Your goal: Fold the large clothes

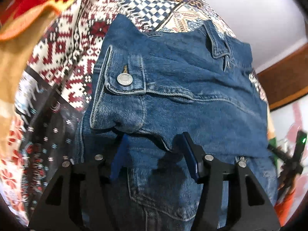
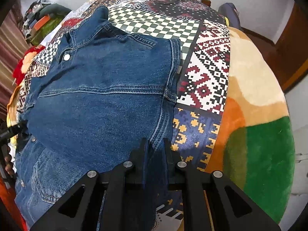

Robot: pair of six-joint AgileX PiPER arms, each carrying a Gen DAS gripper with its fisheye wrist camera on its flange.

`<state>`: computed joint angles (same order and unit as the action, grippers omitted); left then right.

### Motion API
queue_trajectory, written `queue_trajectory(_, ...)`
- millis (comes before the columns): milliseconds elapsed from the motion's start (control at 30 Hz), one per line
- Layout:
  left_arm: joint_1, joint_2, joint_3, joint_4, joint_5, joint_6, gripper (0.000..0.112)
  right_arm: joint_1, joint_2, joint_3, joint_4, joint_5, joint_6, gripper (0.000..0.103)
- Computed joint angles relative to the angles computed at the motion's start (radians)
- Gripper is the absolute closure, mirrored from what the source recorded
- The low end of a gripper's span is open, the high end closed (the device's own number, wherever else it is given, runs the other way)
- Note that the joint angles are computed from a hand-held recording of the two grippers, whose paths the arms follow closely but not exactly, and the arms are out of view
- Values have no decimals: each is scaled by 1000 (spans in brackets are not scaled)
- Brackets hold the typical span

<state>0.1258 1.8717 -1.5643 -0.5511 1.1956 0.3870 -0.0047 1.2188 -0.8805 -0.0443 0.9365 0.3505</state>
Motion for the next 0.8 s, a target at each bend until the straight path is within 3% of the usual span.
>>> queue_trajectory(100,9,37,-26,-28,8,-22,56,16,7,-18,-28,40,40,94)
queue_trajectory(200,-17,45,-49,25,-50,-80,56,8,4,-36,-16,74,38,94)
queue_trajectory(333,-74,11,-36,159,-158,-146,82,-11,-14,-59,15,109,10,94)
queue_trajectory(367,-84,-7,-29,183,-185,-154,83,-19,-14,-68,28,113,-1,94)
queue_trajectory(633,-52,-132,-24,131,-290,-98,84,17,0,-166,-22,129,55,94)
queue_trajectory(800,-103,-118,-5,272,-320,-117,84,35,70,-133,8,84,34,94)
